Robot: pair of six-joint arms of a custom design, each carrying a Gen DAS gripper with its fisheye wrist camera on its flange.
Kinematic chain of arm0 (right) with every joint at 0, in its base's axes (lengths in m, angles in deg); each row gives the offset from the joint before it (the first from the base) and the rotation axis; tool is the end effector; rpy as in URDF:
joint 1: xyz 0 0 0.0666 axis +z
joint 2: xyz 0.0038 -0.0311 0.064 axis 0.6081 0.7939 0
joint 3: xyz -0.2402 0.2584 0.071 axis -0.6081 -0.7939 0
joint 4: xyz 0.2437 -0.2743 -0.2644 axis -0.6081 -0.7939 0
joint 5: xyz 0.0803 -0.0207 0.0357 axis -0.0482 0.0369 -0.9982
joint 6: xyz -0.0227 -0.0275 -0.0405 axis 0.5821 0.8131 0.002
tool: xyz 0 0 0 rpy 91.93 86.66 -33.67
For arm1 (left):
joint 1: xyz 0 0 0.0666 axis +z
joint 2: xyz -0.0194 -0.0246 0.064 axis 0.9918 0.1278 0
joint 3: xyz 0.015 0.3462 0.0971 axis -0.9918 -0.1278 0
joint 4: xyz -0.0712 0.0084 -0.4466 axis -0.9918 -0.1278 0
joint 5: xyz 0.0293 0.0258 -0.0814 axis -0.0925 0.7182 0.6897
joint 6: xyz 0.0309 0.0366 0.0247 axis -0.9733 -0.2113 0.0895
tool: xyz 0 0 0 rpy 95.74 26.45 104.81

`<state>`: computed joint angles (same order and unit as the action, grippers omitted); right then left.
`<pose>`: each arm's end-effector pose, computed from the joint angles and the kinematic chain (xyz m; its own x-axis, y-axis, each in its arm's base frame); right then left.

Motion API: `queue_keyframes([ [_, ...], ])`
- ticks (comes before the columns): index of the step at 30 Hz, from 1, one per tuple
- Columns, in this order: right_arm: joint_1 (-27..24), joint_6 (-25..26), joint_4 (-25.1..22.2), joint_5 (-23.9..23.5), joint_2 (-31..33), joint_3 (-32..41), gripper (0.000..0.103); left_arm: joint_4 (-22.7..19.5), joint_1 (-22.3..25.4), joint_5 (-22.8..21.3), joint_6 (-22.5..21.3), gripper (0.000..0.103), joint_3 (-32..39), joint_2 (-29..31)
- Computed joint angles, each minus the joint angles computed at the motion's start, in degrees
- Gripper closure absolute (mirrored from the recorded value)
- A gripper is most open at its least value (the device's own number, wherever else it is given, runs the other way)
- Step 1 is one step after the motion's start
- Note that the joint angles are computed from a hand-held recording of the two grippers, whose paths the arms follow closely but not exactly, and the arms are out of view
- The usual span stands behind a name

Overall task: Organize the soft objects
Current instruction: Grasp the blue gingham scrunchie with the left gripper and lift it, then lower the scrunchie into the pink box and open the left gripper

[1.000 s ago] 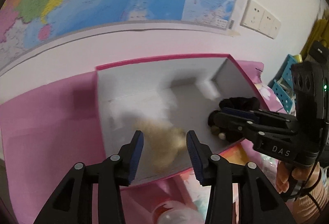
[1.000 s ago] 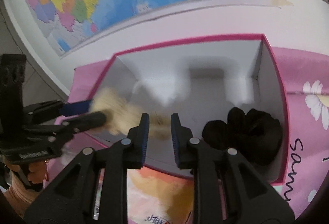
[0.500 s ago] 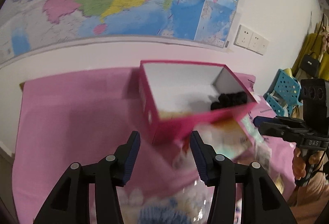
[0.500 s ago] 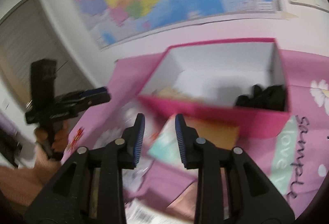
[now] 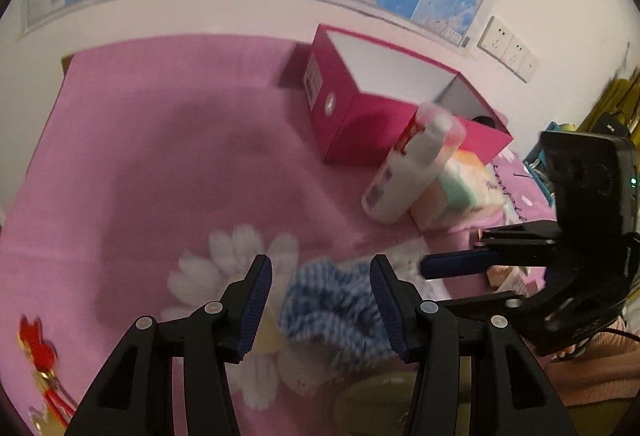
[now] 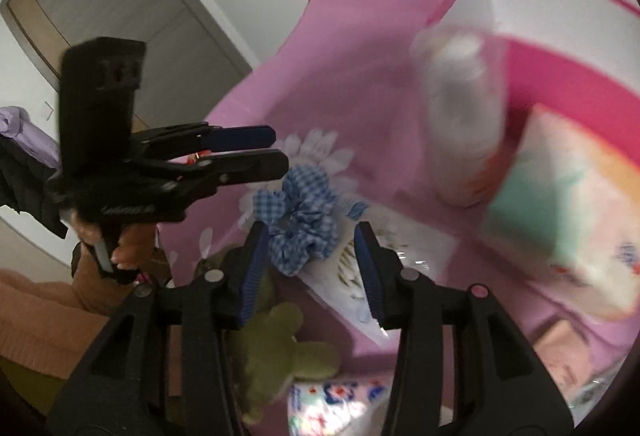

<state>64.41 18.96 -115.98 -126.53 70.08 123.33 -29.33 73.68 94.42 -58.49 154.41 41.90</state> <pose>0.3810 0.2181 0.5189 -0.6756 -0.5287 -0.5139 -0.7373 0.4847 0.4706 0.3160 -0.0576 0.5018 -0.8024 -0.0778 -0.5917 0.1156 0.9524 -0.2820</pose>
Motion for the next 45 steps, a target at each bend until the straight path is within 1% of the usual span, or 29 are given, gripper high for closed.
queue_keyframes([
  [5,2.39,-0.71,-0.15,2.58,2.33,0.54,0.056,-0.83,1.04,1.77,0.17,0.051,-1.99,-1.42],
  [7,3.00,-1.26,1.13,3.63,1.33,-0.85,0.057,-0.98,1.40,2.51,0.00,0.051,-2.47,-1.82],
  [8,2.96,-1.15,1.23,3.69,1.04,-1.17,0.059,-1.04,1.46,2.90,-0.04,0.051,-2.61,-1.90],
  [9,3.11,-1.10,1.42,4.37,0.91,-1.27,0.063,-1.17,1.48,3.21,-0.09,0.051,-2.83,-2.10],
  [10,3.24,-0.94,1.51,5.06,0.83,-1.38,0.074,-1.24,1.46,3.44,-0.26,0.051,-2.98,-2.16],
  [11,3.40,-0.91,1.60,5.35,0.92,-1.43,0.087,-1.29,1.45,3.62,-0.42,0.051,-3.01,-2.11],
  [12,3.30,-0.93,1.74,5.25,0.90,-1.60,0.090,-1.38,1.36,3.94,-0.60,0.051,-3.03,-2.02],
  [14,3.15,-1.53,3.39,5.48,0.18,-2.27,0.092,-1.49,1.33,4.65,-0.88,0.051,-3.04,-1.90],
  [17,1.64,-2.04,4.81,3.58,-1.38,-2.63,0.093,-1.57,1.09,5.67,-1.21,0.051,-2.99,-1.77],
  [21,0.08,-2.42,7.20,2.27,-3.34,-2.64,0.093,-1.32,0.59,7.12,-1.74,0.051,-2.78,-1.69],
  [28,-2.62,-2.14,9.09,-0.72,-6.33,-2.16,0.094,0.06,-1.88,9.92,-3.28,0.051,-0.65,0.06],
  [31,-4.36,-1.52,9.28,-2.58,-7.56,-1.74,0.094,1.12,-3.13,11.58,-3.68,0.050,0.79,1.13],
  [33,-5.37,-2.04,10.16,-3.41,-8.48,-1.71,0.094,2.03,-4.08,13.33,-4.19,0.050,1.85,1.76],
  [35,-6.69,-2.50,10.89,-4.12,-9.39,-1.60,0.094,3.58,-5.39,13.88,-3.94,0.051,2.75,2.22],
  [37,-8.55,-2.72,11.60,-5.41,-9.83,-1.33,0.094,4.87,-6.17,15.49,-4.44,0.052,4.26,3.18],
  [39,-9.90,-3.60,12.99,-6.06,-9.85,-1.02,0.094,6.48,-7.43,15.22,-4.61,0.054,6.22,4.54],
  [40,-10.47,-3.83,13.28,-6.10,-9.83,-0.64,0.094,6.99,-8.13,14.26,-4.74,0.056,7.18,5.20],
  [42,-12.08,-4.60,14.42,-6.13,-9.43,0.21,0.094,7.83,-9.92,10.78,-5.31,0.066,9.24,6.75],
  [43,-13.01,-4.51,14.41,-6.58,-9.11,0.69,0.094,7.98,-10.89,9.40,-6.16,0.067,10.78,8.06],
  [45,-14.47,-5.09,15.20,-6.76,-8.44,1.52,0.094,7.91,-11.77,9.13,-7.33,0.068,13.19,10.41],
])
